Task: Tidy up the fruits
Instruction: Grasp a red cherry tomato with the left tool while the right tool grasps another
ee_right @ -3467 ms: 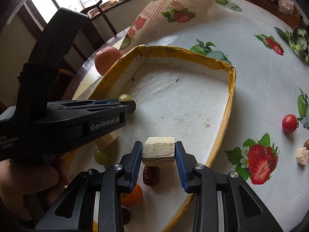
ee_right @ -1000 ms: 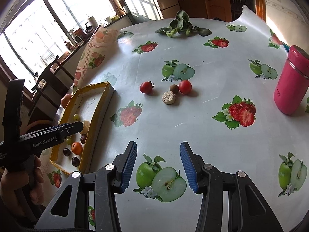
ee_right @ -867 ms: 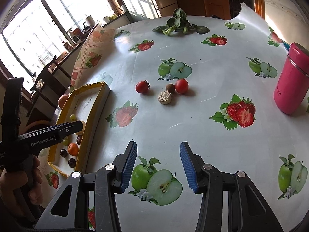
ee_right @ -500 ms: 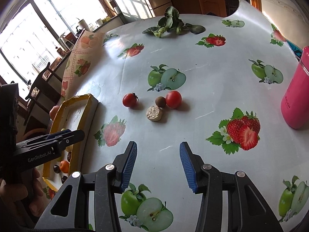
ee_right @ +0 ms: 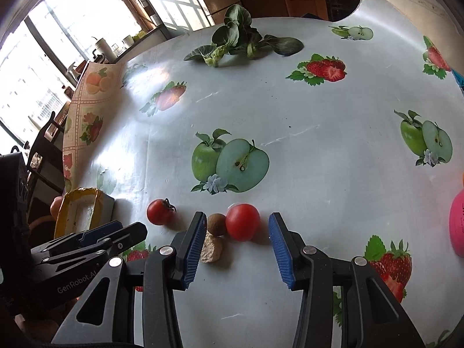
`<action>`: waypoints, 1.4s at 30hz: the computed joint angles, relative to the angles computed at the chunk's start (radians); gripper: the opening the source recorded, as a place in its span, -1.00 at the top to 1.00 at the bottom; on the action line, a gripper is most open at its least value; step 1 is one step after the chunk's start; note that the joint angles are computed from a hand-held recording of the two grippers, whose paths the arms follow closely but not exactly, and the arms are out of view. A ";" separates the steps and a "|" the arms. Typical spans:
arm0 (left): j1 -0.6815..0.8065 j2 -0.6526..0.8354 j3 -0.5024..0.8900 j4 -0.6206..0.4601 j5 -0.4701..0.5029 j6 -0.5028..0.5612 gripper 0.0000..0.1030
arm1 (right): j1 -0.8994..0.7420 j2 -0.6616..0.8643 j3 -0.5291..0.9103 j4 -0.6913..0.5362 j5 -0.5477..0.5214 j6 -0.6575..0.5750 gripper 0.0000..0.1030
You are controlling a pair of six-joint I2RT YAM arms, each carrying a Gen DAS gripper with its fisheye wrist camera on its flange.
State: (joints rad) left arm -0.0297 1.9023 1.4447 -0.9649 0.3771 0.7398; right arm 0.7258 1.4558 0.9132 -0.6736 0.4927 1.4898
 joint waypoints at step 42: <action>0.255 -0.170 -0.025 -0.125 0.081 0.236 0.37 | 0.285 0.091 0.291 -0.274 0.144 0.207 0.43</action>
State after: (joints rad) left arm 0.2255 1.7321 1.4198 -1.0898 0.4577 0.9763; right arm 1.0105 1.5469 1.2043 -0.9477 0.6363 1.6966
